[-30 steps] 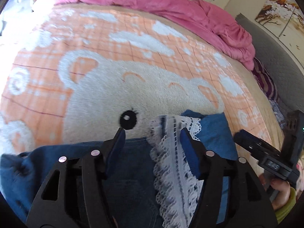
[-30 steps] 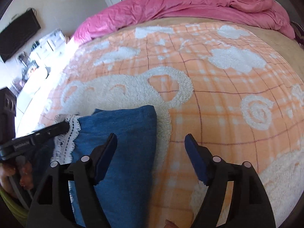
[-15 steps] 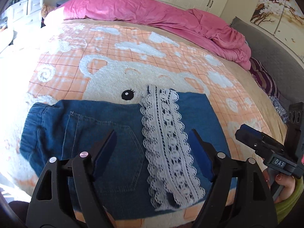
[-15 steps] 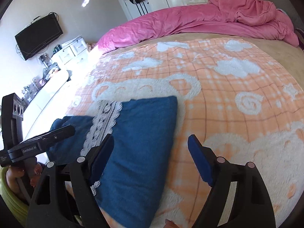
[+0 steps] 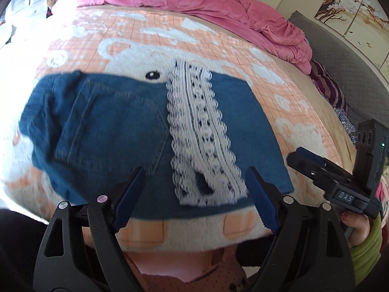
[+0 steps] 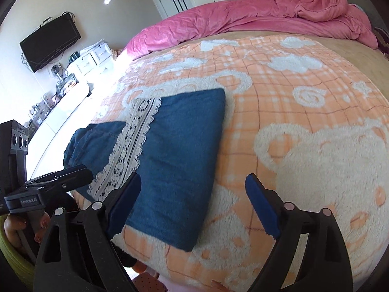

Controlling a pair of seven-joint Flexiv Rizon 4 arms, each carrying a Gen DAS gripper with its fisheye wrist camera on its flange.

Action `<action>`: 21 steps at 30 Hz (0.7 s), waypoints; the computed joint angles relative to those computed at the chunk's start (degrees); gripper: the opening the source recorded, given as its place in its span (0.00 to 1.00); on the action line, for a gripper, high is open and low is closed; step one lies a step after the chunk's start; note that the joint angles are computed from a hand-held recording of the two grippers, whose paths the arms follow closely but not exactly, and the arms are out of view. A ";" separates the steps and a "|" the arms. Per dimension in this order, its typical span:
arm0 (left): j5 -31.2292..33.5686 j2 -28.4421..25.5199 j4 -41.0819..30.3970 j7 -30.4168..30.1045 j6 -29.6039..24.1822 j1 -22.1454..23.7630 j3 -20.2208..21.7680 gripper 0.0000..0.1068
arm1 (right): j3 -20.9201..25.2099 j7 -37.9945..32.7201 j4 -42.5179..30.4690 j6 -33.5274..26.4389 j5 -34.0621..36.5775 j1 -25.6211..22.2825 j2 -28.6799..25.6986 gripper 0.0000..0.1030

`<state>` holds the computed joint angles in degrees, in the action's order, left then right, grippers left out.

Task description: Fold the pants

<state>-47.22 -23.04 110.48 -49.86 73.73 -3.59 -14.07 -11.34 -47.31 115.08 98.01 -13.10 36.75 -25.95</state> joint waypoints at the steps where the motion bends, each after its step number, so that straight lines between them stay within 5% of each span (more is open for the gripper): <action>1: -0.13 0.22 0.72 -0.28 -0.28 -0.05 0.02 0.72 | -2.07 0.19 0.27 -1.21 -0.45 2.08 0.08 0.84; 5: 1.57 -0.37 0.68 -1.43 -2.24 -0.73 0.82 0.56 | 0.50 0.45 -0.58 -4.48 -2.66 0.16 -0.43 0.84; 11: -0.60 -1.83 0.50 -1.94 0.02 0.09 -0.94 0.56 | 1.05 2.66 0.00 -3.99 -4.58 -1.01 -0.49 0.84; 13: -2.08 -2.33 0.17 -0.93 -0.08 0.69 -2.21 0.43 | 0.82 2.82 -0.05 -4.17 -5.24 -0.94 -0.54 0.84; 14: -2.49 -2.50 -0.06 -0.78 -0.93 0.85 -2.46 0.28 | 0.94 2.90 -0.17 -4.37 -5.48 -1.09 -0.62 0.84; 21: -0.91 -0.98 0.77 0.67 -1.46 0.34 -0.74 0.12 | 0.52 3.50 0.07 -2.49 -6.35 -1.12 -0.68 0.80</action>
